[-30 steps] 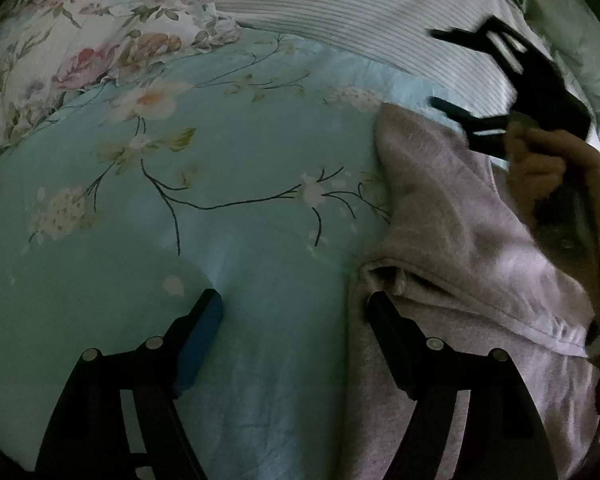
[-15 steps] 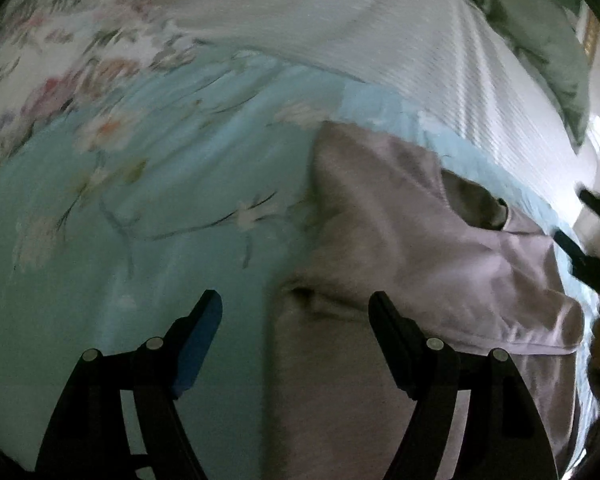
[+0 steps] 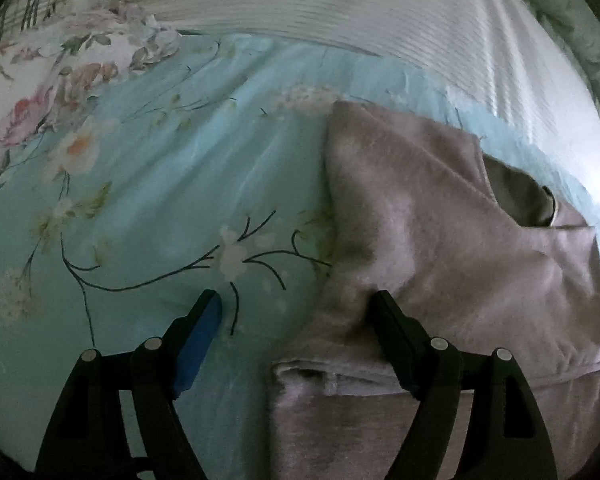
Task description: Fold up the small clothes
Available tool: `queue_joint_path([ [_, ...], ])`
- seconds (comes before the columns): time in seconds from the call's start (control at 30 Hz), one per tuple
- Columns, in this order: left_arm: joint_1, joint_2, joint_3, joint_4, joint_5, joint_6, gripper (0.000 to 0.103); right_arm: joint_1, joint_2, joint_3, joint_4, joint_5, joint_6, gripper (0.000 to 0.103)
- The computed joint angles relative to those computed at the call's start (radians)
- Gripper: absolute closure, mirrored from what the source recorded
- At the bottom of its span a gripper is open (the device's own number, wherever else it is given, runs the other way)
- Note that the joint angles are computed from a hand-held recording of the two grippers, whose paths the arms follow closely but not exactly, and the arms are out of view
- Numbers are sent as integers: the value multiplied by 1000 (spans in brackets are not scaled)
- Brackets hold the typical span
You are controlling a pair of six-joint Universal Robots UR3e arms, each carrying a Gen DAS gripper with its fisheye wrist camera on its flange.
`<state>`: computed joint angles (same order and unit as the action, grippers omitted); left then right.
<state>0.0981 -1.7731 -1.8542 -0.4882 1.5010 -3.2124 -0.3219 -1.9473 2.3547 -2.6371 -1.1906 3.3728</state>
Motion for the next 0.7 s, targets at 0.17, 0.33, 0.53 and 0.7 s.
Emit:
queue_joint_path([
  [0.17,22,16,-22,18,10,25,23,-11,4,-1,-78,61,0,96],
  [0.33,27,28,-59,64,42,10,23,5,-35,-61,-135,30,-3,96],
  [0.53,4,17,-57,79,84,-4,22,19,169,-79,-33,-71,-30,95],
  [0.7,-8,9,-46,74,99,-16,22,79,37,-29,-104,-218,73,66],
])
